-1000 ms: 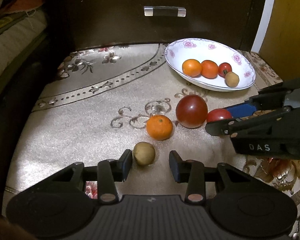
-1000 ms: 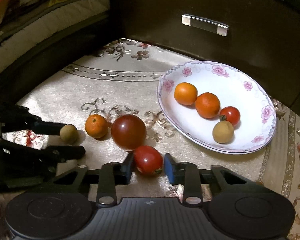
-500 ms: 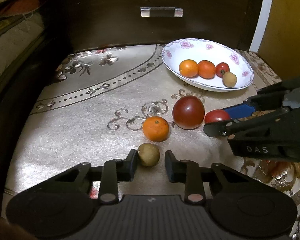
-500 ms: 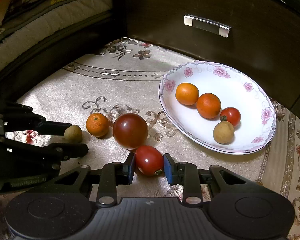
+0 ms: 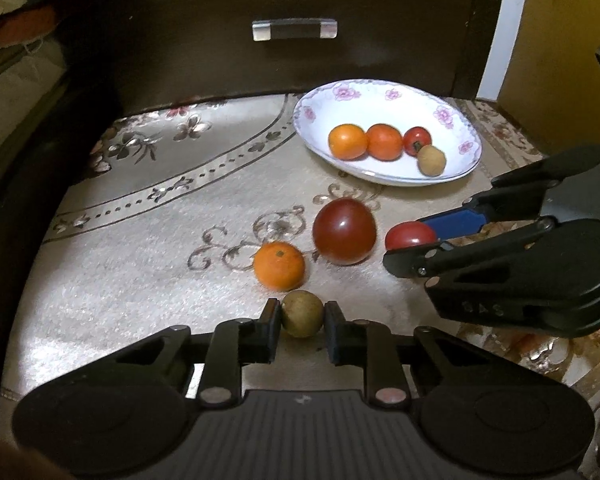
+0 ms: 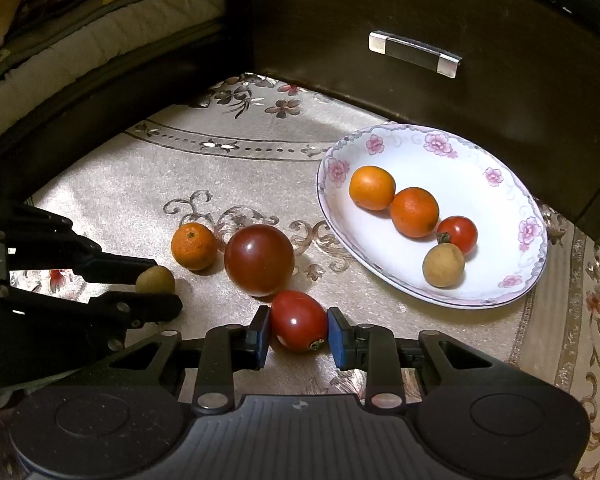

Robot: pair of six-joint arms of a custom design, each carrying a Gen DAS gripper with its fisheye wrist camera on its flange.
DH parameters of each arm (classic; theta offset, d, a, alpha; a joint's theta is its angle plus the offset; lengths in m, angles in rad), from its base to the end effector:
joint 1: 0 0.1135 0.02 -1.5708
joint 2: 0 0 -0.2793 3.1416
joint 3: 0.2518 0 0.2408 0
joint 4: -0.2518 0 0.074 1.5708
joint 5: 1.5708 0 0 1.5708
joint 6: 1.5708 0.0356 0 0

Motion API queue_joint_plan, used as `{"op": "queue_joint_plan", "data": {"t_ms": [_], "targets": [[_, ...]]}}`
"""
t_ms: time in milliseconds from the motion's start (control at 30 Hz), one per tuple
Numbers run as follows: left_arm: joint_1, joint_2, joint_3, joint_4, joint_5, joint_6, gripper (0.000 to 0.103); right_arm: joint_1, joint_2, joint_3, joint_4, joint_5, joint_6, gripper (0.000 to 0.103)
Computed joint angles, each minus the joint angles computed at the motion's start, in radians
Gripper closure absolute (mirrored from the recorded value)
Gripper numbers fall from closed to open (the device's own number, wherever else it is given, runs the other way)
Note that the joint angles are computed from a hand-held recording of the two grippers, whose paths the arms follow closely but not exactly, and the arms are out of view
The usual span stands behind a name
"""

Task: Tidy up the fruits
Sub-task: 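Grasp the red tomato with the right tool while the left tool grasps a small tan fruit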

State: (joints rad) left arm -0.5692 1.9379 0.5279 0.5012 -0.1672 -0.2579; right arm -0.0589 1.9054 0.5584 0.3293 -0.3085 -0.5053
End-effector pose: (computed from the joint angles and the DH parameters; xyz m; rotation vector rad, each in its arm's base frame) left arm 0.2423 -0.1480 0.0675 0.3123 2.4481 -0.1514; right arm 0.2788 -0.0056 0.0714 -0.6670 2.4357 0.1774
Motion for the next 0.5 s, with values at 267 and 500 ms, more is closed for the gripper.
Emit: {"op": "queue_joint_plan", "data": {"t_ms": [267,500], "targets": [[-0.028,-0.016,0.026,-0.023,0.002,0.005,0.074,-0.026,-0.03,-0.018,-0.002,-0.008,-0.006,0.078],[-0.041,-0.013,0.063,-0.05,0.0,0.008,0.074,-0.038,-0.06,-0.029,-0.005,-0.008,-0.003,0.078]]}}
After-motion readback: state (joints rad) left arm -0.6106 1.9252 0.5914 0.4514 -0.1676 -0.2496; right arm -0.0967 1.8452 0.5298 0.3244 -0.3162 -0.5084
